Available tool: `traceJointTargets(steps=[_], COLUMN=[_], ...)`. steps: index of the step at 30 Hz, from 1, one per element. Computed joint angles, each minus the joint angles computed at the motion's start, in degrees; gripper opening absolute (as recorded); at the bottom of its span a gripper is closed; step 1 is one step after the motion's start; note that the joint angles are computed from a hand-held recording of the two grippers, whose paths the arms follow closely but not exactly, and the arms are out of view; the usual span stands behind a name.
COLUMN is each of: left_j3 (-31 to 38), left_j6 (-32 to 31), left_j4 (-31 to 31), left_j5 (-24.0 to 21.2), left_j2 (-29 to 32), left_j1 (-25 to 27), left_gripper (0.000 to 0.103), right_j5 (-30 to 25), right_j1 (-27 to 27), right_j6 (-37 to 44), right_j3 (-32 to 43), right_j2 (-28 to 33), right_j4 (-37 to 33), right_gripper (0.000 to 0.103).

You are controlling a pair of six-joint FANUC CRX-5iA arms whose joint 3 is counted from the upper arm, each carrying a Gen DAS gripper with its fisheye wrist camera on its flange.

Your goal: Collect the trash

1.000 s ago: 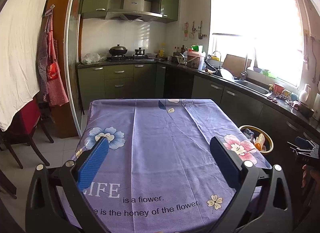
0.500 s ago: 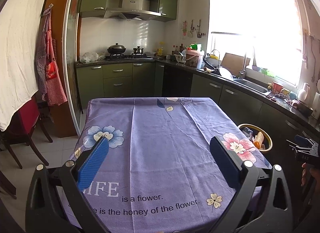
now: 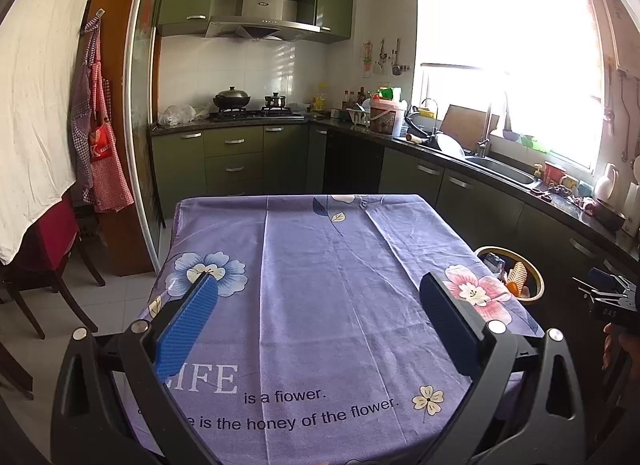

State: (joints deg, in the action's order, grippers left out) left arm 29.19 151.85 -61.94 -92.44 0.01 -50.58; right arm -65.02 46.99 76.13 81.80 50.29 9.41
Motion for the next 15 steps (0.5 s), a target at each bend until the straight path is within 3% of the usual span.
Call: traceJointTargets(steps=[15], left_j3=[-0.22], left_j6=[0.11], left_j4=[0.94], left_j5=[0.76], left_j2=[-0.14], left_j1=[0.68], left_gripper=[0.096], right_j5=[-0.32], right_j1=[-0.17], right_j6=[0.07], right_j3=[0.53], right_j2=[0.3], right_j4=[-0.23], right_gripper=[0.098])
